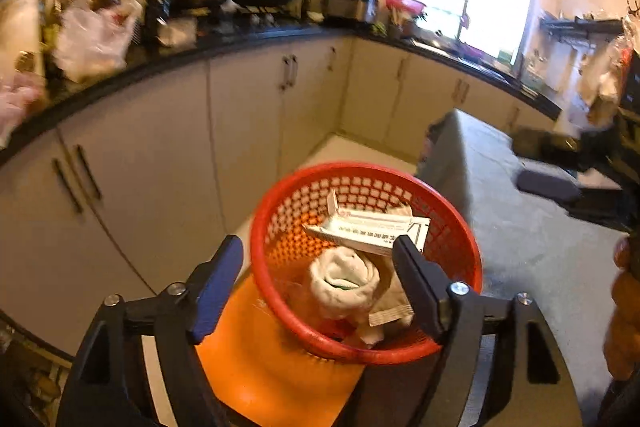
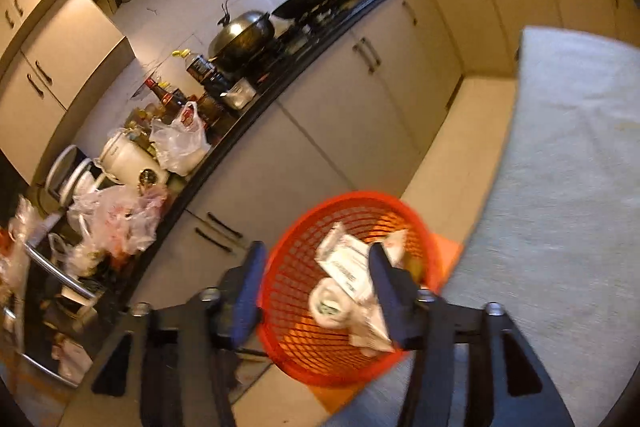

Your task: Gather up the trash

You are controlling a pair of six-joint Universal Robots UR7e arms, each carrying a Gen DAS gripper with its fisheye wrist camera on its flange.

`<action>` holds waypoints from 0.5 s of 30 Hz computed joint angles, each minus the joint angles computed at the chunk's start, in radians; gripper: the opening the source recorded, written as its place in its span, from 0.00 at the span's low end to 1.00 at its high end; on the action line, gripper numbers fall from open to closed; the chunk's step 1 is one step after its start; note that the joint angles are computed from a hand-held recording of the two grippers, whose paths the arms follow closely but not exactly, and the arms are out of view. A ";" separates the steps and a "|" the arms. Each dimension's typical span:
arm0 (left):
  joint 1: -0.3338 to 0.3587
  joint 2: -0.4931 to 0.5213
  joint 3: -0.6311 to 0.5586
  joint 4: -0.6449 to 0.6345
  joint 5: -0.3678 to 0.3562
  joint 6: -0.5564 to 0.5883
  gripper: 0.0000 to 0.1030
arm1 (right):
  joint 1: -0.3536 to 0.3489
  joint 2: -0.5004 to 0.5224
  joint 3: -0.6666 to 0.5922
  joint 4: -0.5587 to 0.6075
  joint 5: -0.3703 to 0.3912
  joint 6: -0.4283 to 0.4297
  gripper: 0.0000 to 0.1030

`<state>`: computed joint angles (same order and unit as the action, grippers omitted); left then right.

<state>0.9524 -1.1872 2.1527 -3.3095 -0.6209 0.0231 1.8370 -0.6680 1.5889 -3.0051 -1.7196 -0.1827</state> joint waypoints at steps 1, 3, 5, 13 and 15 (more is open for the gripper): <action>-0.023 0.009 0.017 -0.036 0.050 0.005 0.82 | 0.006 -0.014 0.023 -0.021 -0.030 -0.012 0.66; -0.064 0.029 0.043 -0.111 0.130 0.037 0.88 | 0.018 -0.042 0.075 -0.073 -0.081 -0.040 0.71; -0.114 0.065 0.066 -0.201 0.216 0.090 0.91 | 0.030 -0.077 0.141 -0.137 -0.136 -0.081 0.77; -0.256 0.159 0.109 -0.330 0.383 0.143 1.00 | 0.082 -0.159 0.386 -0.522 -0.446 -0.280 0.91; -0.287 0.156 0.132 -0.267 0.416 0.069 1.00 | 0.084 -0.178 0.440 -0.616 -0.486 -0.312 0.91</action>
